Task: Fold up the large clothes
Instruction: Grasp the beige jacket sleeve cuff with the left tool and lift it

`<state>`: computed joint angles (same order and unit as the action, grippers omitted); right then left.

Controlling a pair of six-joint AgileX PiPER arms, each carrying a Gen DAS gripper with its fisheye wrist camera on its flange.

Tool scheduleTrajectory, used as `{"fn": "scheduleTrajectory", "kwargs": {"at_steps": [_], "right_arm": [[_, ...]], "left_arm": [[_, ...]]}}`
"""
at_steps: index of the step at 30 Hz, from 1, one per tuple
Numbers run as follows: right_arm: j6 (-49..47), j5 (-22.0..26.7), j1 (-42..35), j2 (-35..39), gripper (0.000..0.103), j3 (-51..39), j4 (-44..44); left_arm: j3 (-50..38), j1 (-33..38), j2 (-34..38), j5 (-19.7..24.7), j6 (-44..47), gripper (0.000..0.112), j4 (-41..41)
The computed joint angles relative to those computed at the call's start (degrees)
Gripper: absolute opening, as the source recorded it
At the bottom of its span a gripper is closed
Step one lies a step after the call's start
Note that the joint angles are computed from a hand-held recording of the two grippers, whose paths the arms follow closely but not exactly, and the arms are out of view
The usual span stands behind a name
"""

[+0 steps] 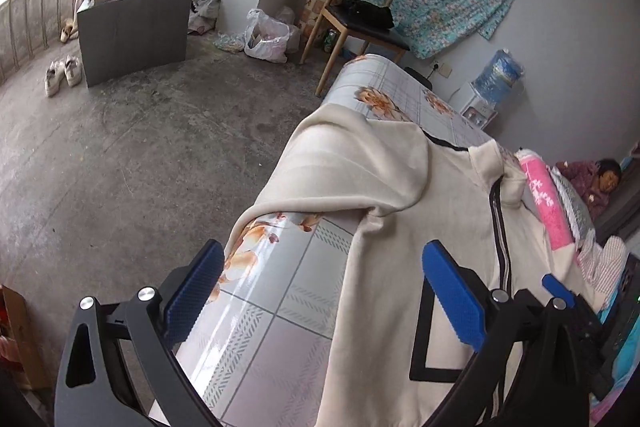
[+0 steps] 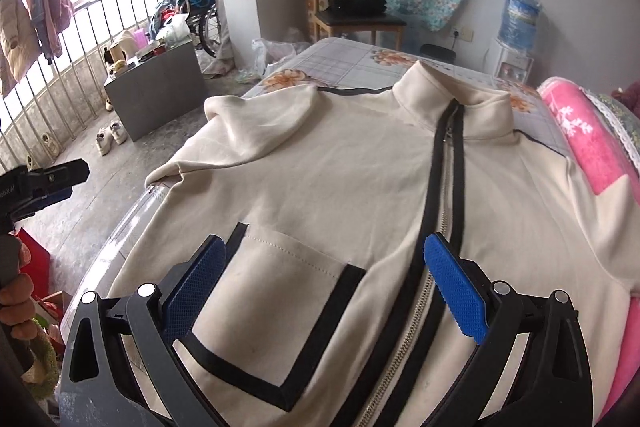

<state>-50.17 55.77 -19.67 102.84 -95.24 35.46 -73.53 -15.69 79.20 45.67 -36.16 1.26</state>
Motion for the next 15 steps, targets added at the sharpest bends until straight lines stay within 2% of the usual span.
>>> {"fn": "scheduleTrajectory", "kwargs": {"at_steps": [3,5,10,15], "right_arm": [[1.1,2.4,1.9,3.5,0.095,-4.0,0.0],[2.0,3.6,3.2,5.2,0.095,-6.1,-0.7],[2.8,4.4,6.0,7.2,0.095,-8.6,-2.8],[3.2,2.3,8.2,7.1,0.095,-7.7,-6.2]], "left_arm": [[0.5,11.4,3.3,-0.8,9.8,0.097,-15.3],[0.3,18.8,7.6,0.9,16.1,0.097,-26.8],[0.4,32.5,22.2,11.5,29.0,0.096,-54.9],[2.1,37.5,36.0,20.2,37.3,0.096,-74.2]]}}
